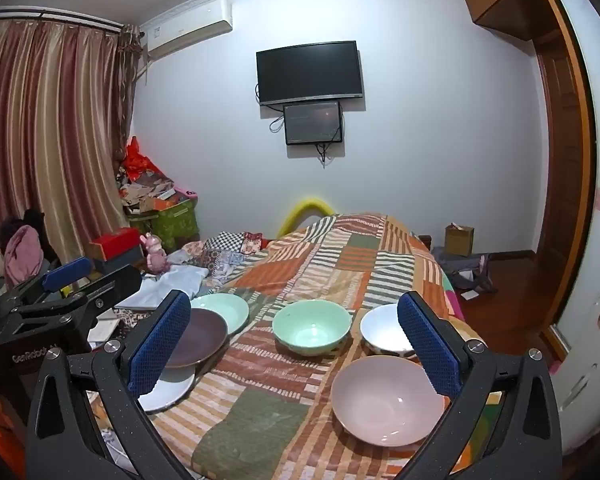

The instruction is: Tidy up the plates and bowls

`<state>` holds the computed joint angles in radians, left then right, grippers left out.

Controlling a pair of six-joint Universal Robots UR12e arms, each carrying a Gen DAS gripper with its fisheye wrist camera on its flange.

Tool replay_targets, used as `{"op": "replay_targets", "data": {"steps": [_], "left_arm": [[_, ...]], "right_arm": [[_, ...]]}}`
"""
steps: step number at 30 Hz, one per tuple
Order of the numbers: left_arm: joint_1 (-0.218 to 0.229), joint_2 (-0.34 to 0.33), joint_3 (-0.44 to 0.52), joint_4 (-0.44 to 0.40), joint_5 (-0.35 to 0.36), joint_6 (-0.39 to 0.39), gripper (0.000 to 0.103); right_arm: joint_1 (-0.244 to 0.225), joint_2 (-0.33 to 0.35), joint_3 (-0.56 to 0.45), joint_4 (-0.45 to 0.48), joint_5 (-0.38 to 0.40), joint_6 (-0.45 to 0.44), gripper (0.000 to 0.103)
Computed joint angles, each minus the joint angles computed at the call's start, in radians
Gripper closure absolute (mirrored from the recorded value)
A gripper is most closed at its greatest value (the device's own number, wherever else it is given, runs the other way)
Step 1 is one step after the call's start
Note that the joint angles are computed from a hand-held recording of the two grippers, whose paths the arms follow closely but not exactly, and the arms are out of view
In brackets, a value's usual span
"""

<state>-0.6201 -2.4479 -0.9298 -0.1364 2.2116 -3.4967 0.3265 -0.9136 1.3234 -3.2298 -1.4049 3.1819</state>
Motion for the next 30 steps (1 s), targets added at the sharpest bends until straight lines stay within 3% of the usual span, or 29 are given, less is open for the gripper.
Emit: {"op": "replay_targets", "data": {"steps": [30], "left_arm": [[-0.007, 0.0, -0.003, 0.034, 0.008, 0.026, 0.0]], "right_arm": [[0.002, -0.001, 0.0, 0.001, 0.001, 0.002, 0.0]]}}
